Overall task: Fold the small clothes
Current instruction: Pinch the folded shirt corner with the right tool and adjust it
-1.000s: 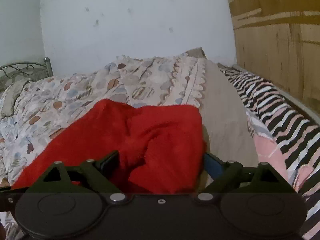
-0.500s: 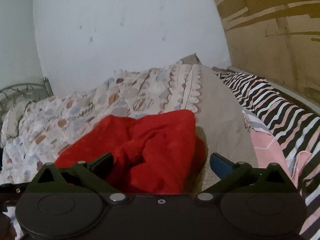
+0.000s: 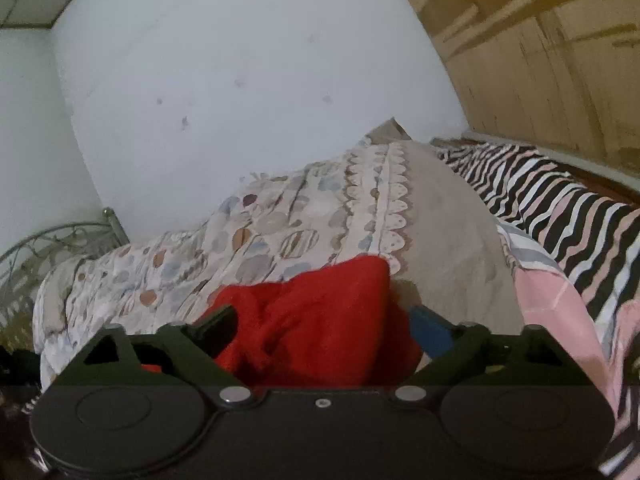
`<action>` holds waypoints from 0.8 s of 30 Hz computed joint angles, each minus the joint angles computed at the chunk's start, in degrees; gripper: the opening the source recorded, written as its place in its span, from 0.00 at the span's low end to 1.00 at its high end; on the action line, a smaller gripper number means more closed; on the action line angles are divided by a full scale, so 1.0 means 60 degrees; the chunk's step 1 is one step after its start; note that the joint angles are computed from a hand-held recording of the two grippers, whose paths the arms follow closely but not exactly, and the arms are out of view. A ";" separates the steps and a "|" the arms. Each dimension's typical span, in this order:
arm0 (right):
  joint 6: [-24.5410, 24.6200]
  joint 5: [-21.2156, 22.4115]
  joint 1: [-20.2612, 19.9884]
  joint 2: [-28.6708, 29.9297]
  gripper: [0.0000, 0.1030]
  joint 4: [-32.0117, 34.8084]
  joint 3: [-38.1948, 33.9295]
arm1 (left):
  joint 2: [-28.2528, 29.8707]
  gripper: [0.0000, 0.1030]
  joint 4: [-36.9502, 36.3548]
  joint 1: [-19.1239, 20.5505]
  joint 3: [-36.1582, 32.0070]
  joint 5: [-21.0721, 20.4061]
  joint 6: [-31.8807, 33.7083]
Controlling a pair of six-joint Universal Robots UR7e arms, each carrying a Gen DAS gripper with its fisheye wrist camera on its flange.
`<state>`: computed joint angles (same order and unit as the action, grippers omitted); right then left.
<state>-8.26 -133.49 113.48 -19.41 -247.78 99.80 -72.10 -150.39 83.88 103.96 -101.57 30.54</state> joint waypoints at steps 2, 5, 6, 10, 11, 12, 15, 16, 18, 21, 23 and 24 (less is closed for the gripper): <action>0.0528 -0.0075 -0.0215 -0.0385 0.78 0.0782 0.0049 | 0.0096 0.99 0.0324 -0.0003 -0.0170 0.0072 -0.0143; 0.1379 0.0101 -0.0591 -0.0975 0.51 0.2260 0.0134 | 0.0201 0.99 0.0797 0.0061 -0.0433 0.0038 -0.0371; 0.1578 0.0246 -0.0704 -0.1142 0.36 0.2736 0.0152 | 0.0232 0.99 0.0937 0.0079 -0.0527 0.0021 -0.0410; 0.0797 0.0511 -0.0757 -0.1378 0.14 0.3780 -0.0289 | 0.0289 1.00 0.1040 0.0113 -0.0722 -0.0050 -0.0464; 0.0398 0.0737 -0.0721 -0.1386 0.13 0.3705 -0.0375 | 0.0291 1.00 0.1036 0.0116 -0.0744 -0.0054 -0.0473; 0.0030 0.0887 -0.0657 -0.1371 0.12 0.3656 -0.0476 | 0.0297 1.00 0.1030 0.0111 -0.0767 -0.0018 -0.0495; -0.1306 0.1110 -0.0390 -0.1287 0.12 0.3821 -0.0904 | 0.0291 0.99 0.0992 0.0095 -0.0758 0.0083 -0.0500; -0.1656 0.1094 -0.0312 -0.1257 0.12 0.3937 -0.1030 | 0.0284 0.99 0.0987 0.0092 -0.0748 0.0101 -0.0491; -0.1917 0.1078 -0.0267 -0.1276 0.12 0.4115 -0.1134 | 0.0274 0.99 0.0975 0.0106 -0.0729 0.0093 -0.0484; -0.1790 0.1161 -0.0306 -0.1410 0.12 0.4402 -0.1102 | 0.0321 0.99 0.1042 0.0154 -0.0781 0.0014 -0.0541; -0.2063 0.1334 -0.0282 -0.1507 0.12 0.4625 -0.1106 | 0.0359 0.99 0.1130 0.0191 -0.0834 -0.0036 -0.0588; -0.2287 0.1447 -0.0234 -0.1558 0.12 0.4876 -0.1157 | 0.0372 0.99 0.1142 0.0208 -0.0843 -0.0051 -0.0607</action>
<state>-21.98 -124.81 112.08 -28.75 -218.52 92.86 -69.87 -143.54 85.12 98.90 -101.88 26.90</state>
